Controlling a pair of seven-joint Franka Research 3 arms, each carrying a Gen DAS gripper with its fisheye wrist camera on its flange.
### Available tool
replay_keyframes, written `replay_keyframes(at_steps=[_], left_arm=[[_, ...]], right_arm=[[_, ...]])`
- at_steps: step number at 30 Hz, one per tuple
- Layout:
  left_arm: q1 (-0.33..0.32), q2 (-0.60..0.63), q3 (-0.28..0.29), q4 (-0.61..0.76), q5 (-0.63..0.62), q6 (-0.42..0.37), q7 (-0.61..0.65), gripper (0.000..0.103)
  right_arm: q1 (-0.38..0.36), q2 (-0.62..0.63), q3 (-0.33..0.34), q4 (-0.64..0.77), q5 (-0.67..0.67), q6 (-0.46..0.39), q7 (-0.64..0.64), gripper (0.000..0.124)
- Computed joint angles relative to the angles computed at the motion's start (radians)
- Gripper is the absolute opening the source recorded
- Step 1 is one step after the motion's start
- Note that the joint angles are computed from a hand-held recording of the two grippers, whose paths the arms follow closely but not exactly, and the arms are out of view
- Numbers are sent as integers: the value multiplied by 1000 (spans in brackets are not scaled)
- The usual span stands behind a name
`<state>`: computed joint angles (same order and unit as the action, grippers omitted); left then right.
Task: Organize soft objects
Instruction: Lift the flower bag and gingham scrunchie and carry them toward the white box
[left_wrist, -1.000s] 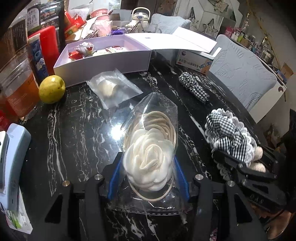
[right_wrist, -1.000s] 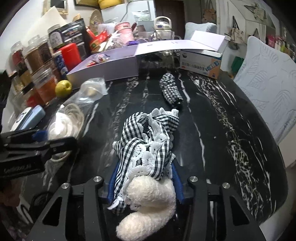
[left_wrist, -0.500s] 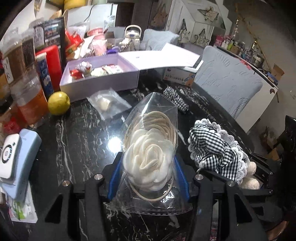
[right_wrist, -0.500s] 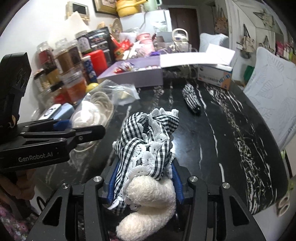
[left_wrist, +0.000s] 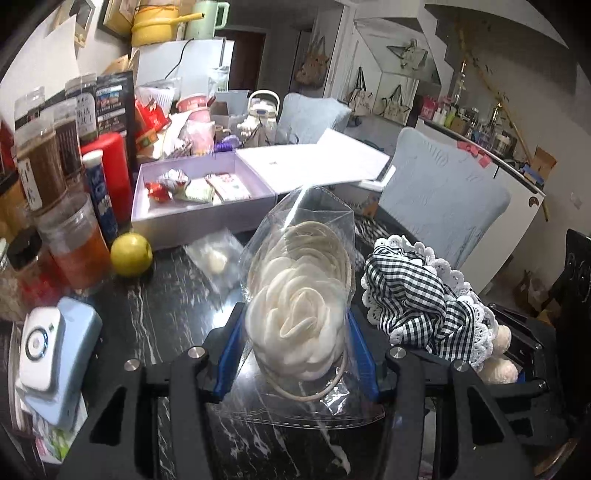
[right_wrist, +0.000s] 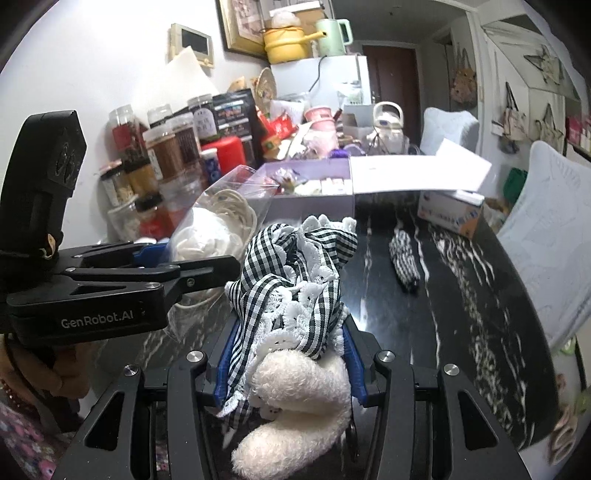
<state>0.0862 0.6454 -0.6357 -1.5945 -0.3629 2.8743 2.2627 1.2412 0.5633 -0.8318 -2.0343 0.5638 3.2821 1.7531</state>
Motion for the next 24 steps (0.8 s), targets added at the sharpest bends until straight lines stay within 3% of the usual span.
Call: replay_keyframes(at_steps=[11,21,24], left_arm=[[-37,64,5,158,19,-6,-4,52],[-137,174,73,414,83,-45,-71,52],[-191,224,125,528,115,-68,-116,52]], right_arm=[[-122,-10,58,91,-43,8,-61,48],[-232,19,88,213,-94,-25,-73,48],[-268,22,99,244,-129,-36,-55,48]])
